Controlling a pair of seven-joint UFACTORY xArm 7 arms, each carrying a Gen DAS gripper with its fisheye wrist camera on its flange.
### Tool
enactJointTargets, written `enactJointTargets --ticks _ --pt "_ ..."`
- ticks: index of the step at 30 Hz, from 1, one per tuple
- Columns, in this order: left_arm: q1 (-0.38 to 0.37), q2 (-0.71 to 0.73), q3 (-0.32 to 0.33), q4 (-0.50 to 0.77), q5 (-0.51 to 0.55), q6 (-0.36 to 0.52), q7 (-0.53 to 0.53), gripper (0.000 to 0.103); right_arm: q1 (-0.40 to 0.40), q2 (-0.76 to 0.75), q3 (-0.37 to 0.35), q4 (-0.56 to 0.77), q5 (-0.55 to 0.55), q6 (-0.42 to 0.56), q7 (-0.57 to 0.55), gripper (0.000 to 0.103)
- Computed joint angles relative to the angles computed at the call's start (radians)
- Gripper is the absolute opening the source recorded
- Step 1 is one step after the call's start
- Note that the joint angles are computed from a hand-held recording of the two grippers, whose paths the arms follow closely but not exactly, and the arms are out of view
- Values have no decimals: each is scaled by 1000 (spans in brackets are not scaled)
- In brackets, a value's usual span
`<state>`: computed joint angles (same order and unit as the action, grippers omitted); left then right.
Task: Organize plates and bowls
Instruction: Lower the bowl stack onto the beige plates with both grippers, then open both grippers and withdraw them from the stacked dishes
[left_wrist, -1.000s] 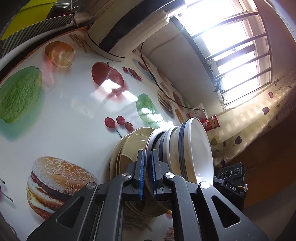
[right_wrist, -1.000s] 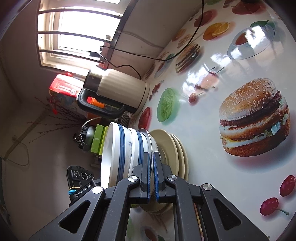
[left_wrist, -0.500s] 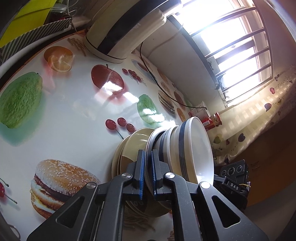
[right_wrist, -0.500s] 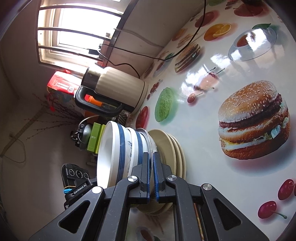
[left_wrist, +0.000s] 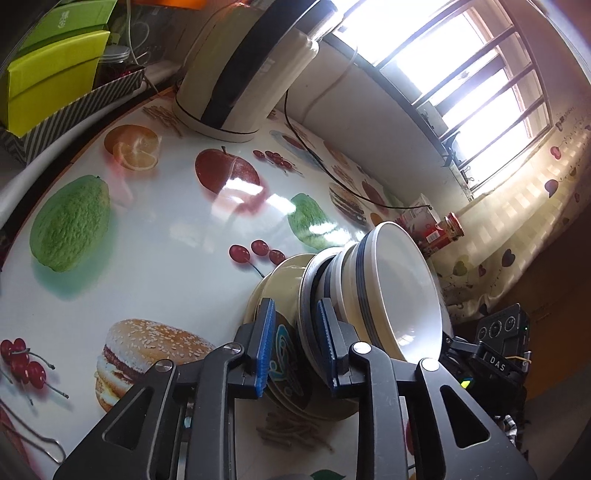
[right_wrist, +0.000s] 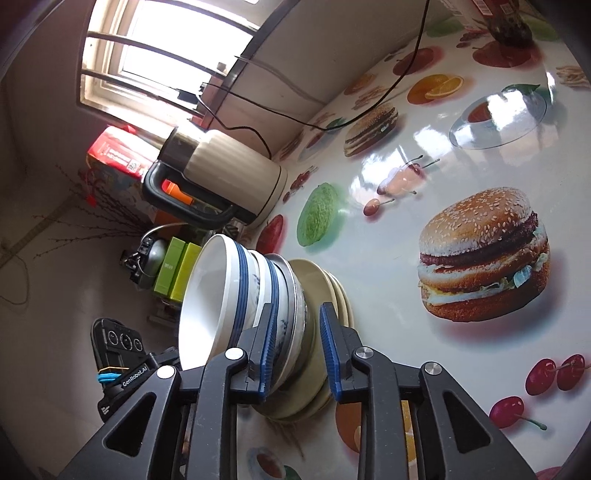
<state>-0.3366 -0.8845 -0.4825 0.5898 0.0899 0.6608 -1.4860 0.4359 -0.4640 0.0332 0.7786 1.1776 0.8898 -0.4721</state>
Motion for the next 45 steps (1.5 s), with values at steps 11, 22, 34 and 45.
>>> enactJointTargets --ticks 11,22,34,45 --pt "26 45 -92 136 64 216 -24 28 30 -124 56 -58 -201 -132 36 35" --pt "13 150 -203 259 128 371 -98 29 123 -278 83 -161 -424 -249 123 44" --pt "-20 363 -320 427 253 614 -188 29 179 -413 103 -264 -663 -239 292 53" --pt "-126 535 -314 489 343 695 -270 29 175 -472 136 -321 -802 -194 401 59"
